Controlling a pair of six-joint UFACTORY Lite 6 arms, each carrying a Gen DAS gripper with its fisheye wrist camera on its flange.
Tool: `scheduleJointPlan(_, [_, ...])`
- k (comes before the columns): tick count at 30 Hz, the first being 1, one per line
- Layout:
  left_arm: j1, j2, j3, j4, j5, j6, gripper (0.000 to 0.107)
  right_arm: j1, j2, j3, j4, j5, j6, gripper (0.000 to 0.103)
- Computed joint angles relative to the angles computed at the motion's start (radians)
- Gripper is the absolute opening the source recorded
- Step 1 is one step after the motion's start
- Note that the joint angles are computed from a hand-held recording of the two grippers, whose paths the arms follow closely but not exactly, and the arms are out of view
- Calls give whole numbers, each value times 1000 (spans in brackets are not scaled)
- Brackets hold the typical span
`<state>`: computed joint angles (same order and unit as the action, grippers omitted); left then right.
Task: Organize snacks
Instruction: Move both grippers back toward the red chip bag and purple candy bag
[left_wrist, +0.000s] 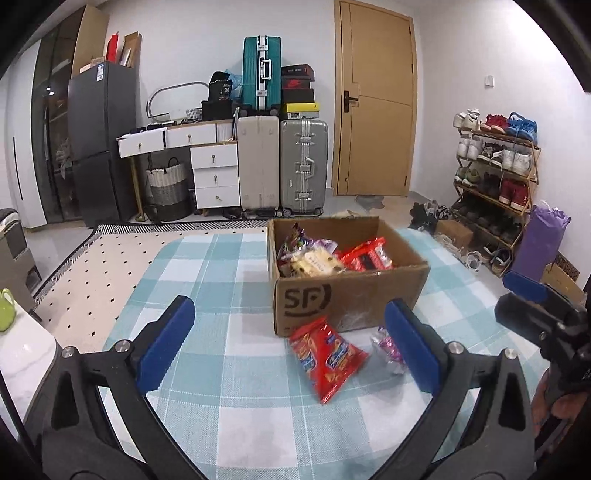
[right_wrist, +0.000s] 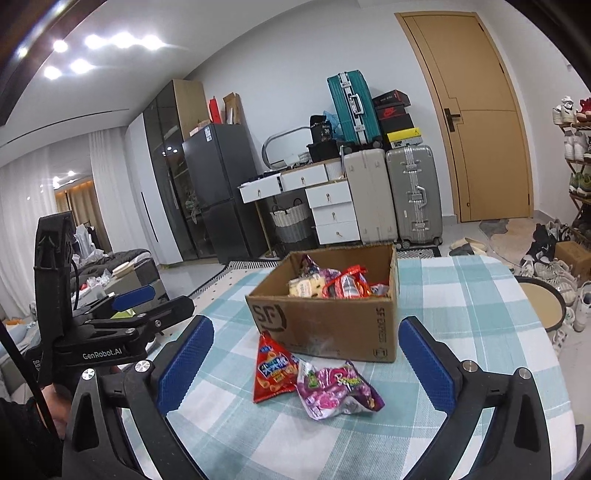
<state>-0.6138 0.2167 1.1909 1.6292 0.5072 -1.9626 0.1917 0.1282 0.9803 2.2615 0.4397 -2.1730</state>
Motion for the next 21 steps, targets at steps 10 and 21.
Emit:
scheduleJointPlan(10, [72, 182, -1, 220, -96, -277, 103, 5, 179, 64, -36, -26, 5, 102])
scheduleJointPlan(21, [107, 314, 26, 488, -119, -535, 103, 19, 487, 381, -450, -143, 409, 102])
